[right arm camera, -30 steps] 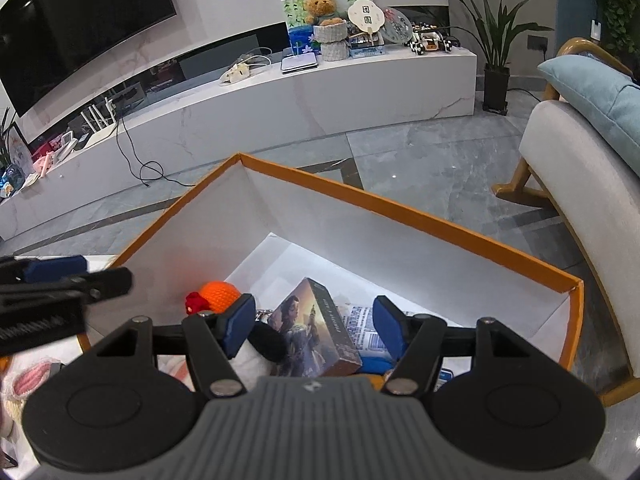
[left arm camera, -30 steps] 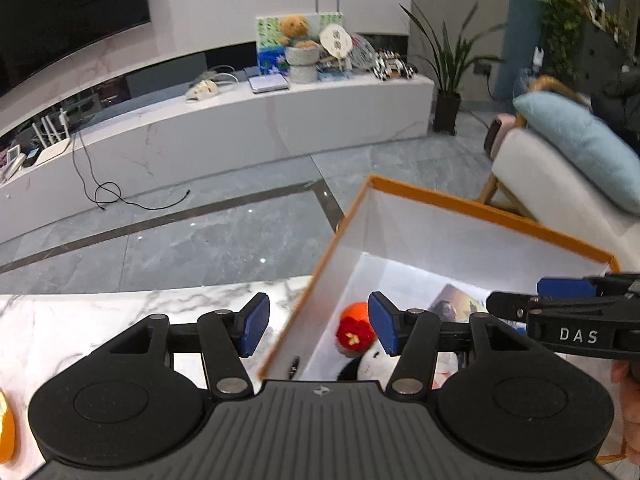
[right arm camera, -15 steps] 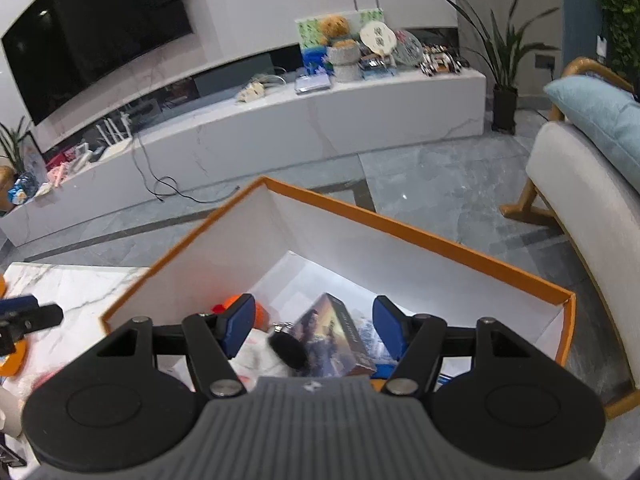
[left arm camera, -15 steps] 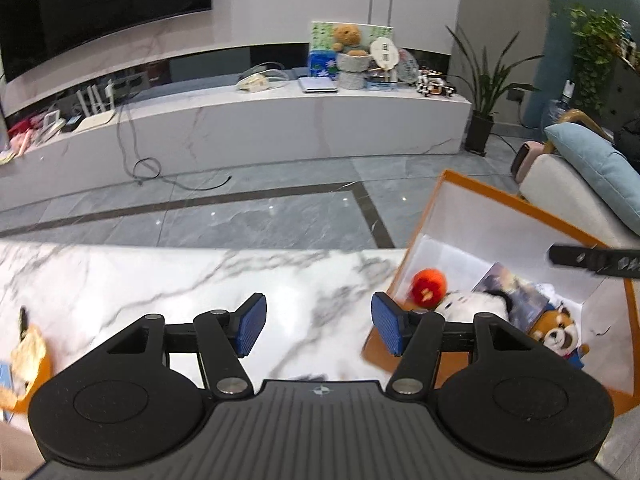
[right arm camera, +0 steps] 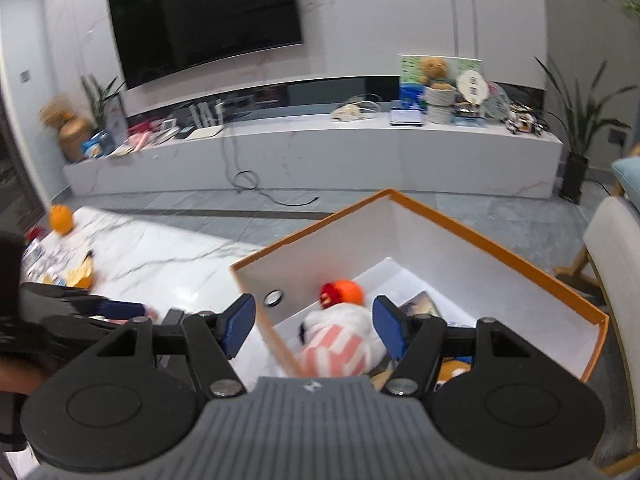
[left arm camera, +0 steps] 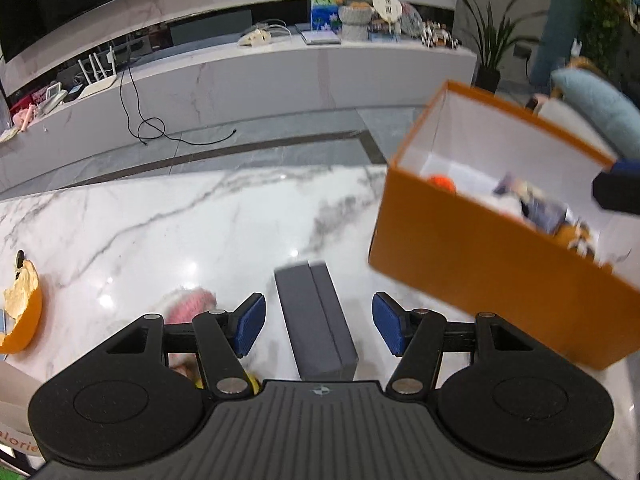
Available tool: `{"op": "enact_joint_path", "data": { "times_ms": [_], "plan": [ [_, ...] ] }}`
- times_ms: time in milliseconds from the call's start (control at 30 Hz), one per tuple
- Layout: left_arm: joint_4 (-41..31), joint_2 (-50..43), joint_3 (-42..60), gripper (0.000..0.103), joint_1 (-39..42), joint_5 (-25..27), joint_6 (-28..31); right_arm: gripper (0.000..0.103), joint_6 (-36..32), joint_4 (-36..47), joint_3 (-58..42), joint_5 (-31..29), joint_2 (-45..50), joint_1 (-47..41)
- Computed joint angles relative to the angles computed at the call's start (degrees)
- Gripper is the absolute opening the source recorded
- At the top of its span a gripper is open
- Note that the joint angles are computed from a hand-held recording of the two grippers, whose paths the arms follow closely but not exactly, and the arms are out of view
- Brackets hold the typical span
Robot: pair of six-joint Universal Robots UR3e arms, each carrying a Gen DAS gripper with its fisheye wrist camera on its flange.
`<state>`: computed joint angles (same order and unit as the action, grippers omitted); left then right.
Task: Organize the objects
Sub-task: 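Move the left tool to the dark grey box while the right tool reaches the pink wallet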
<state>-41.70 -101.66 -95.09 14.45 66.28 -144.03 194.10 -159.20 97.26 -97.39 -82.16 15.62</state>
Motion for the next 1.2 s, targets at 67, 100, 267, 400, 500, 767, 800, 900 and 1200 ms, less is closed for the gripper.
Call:
{"op": "enact_joint_path", "data": {
  "times_ms": [67,100,267,400,500,767,800,900,1200],
  "plan": [
    [2.1,-0.2,-1.6,0.070,-0.8,1.8,-0.2,0.067,-0.6,0.0,0.2,-0.1,-0.1,1.0],
    [2.9,-0.5,-2.0,0.070,-1.1,2.6,-0.5,0.067,-1.0,-0.1,0.4,-0.3,-0.3,1.5],
    [2.4,-1.4,-2.4,0.044,-0.2,2.1,-1.5,0.067,-2.9,0.6,0.9,-1.4,-0.1,3.7],
    [1.9,-0.7,-3.4,0.040,1.0,0.8,-1.4,0.067,-4.1,1.8,1.0,-1.4,0.1,4.4],
    [1.2,1.1,-5.0,0.040,1.9,0.7,0.2,0.067,-4.2,2.3,0.7,-1.8,0.6,5.2],
    [-4.4,9.0,-13.5,0.039,6.8,-0.2,6.7,0.067,-5.3,3.9,-0.4,-1.2,2.7,7.2],
    [-4.7,10.8,-15.5,0.039,7.9,-0.6,8.1,0.067,-5.5,4.1,-0.6,-1.0,3.1,7.6],
    [-7.2,17.2,-21.9,0.039,12.5,-2.4,12.6,0.067,-6.4,5.2,-1.3,-0.9,4.4,9.1],
    [-28.9,37.1,-30.6,0.039,33.0,-10.5,29.9,0.067,-7.3,8.8,-1.2,1.7,5.9,13.3]
  ]
}}
